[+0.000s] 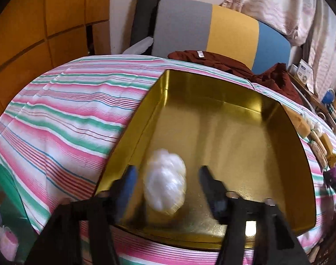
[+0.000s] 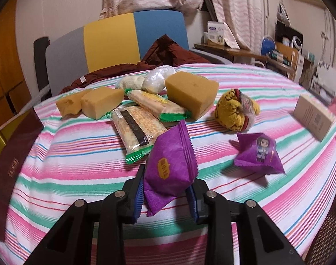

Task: Organize objects
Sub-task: 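Carry the white bun into the gold tray and open the left gripper, then carry the purple pastry into the gold tray and release it beside the bun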

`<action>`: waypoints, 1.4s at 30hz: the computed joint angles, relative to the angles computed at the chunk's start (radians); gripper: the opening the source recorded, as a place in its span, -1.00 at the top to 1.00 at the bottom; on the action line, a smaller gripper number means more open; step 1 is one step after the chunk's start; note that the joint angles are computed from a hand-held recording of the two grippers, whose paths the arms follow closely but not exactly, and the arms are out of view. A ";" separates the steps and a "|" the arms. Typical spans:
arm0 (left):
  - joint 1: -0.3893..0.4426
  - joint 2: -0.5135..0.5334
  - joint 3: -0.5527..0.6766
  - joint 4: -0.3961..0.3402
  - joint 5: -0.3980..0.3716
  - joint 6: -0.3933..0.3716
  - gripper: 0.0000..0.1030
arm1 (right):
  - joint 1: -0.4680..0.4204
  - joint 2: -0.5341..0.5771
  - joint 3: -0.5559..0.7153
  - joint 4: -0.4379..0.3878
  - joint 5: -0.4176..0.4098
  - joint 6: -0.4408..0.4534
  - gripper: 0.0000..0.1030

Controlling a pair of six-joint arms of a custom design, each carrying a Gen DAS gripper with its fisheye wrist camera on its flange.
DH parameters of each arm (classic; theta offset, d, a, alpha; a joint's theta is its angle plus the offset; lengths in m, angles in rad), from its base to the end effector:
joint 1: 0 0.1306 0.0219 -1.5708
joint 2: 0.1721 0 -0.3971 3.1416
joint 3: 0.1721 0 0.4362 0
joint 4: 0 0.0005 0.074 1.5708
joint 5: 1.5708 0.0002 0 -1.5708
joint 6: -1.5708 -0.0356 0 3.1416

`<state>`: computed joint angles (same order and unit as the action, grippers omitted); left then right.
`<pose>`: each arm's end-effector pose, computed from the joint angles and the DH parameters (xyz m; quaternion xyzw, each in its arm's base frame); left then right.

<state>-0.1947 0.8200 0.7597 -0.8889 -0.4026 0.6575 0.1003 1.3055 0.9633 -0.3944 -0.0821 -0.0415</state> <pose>0.2990 -0.0453 0.3499 -0.2735 0.8940 0.0495 0.3515 0.4742 0.0501 0.3059 -0.0435 0.9126 0.0661 0.4011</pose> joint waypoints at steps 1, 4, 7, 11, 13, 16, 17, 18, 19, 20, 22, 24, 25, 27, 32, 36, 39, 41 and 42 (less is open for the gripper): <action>0.002 -0.005 -0.001 0.002 -0.006 0.005 -0.47 | -0.001 -0.004 0.000 -0.006 -0.005 -0.012 0.37; -0.008 -0.010 0.004 -0.010 -0.051 0.020 -0.64 | 0.007 -0.026 -0.012 -0.010 -0.004 -0.018 0.37; -0.019 -0.025 0.006 -0.022 -0.089 0.056 -0.82 | 0.023 -0.070 -0.039 -0.002 -0.008 -0.002 0.37; -0.040 -0.052 0.003 -0.025 -0.139 0.110 -0.99 | 0.046 -0.133 -0.065 0.011 -0.031 0.006 0.37; -0.049 -0.057 0.007 -0.023 -0.150 0.116 -0.99 | 0.058 -0.161 -0.072 0.015 -0.048 0.005 0.37; -0.067 -0.054 0.014 -0.028 -0.169 0.124 -0.99 | 0.088 -0.190 -0.067 0.010 -0.070 -0.006 0.37; -0.073 -0.053 0.015 -0.032 -0.173 0.129 -1.00 | 0.099 -0.199 -0.065 0.011 -0.082 -0.009 0.37; -0.077 -0.051 0.017 -0.035 -0.176 0.134 -1.00 | 0.116 -0.207 -0.061 0.011 -0.091 -0.010 0.37; -0.080 -0.051 0.018 -0.037 -0.175 0.137 -1.00 | 0.130 -0.214 -0.058 0.012 -0.099 -0.008 0.37; -0.083 -0.051 0.019 -0.038 -0.175 0.139 -1.00 | 0.148 -0.221 -0.054 0.010 -0.109 -0.002 0.37; -0.084 -0.048 0.022 -0.044 -0.171 0.145 -1.00 | 0.188 -0.231 -0.046 0.008 -0.124 0.005 0.37; -0.081 -0.047 0.026 -0.051 -0.164 0.154 -1.00 | 0.228 -0.237 -0.039 -0.002 -0.144 0.013 0.37; -0.076 -0.050 0.027 -0.053 -0.159 0.158 -1.00 | 0.247 -0.236 -0.033 -0.007 -0.151 0.014 0.37; -0.064 -0.055 0.028 -0.058 -0.141 0.166 -1.00 | 0.284 -0.231 -0.021 -0.016 -0.165 0.009 0.37; -0.033 -0.077 0.030 -0.063 -0.114 0.182 -1.00 | 0.385 -0.209 0.018 -0.031 -0.196 0.023 0.37; -0.004 -0.096 0.040 -0.078 -0.133 0.165 -1.00 | 0.466 -0.159 0.075 -0.107 -0.188 0.063 0.37; 0.022 -0.107 0.044 -0.101 -0.146 0.161 -1.00 | 0.505 -0.119 0.110 -0.166 -0.191 0.066 0.37; 0.049 -0.120 0.040 -0.105 -0.138 0.163 -1.00 | 0.528 -0.094 0.128 -0.206 -0.184 0.078 0.37; 0.060 -0.130 0.036 -0.107 -0.135 0.171 -1.00 | 0.543 -0.077 0.140 -0.231 -0.180 0.084 0.37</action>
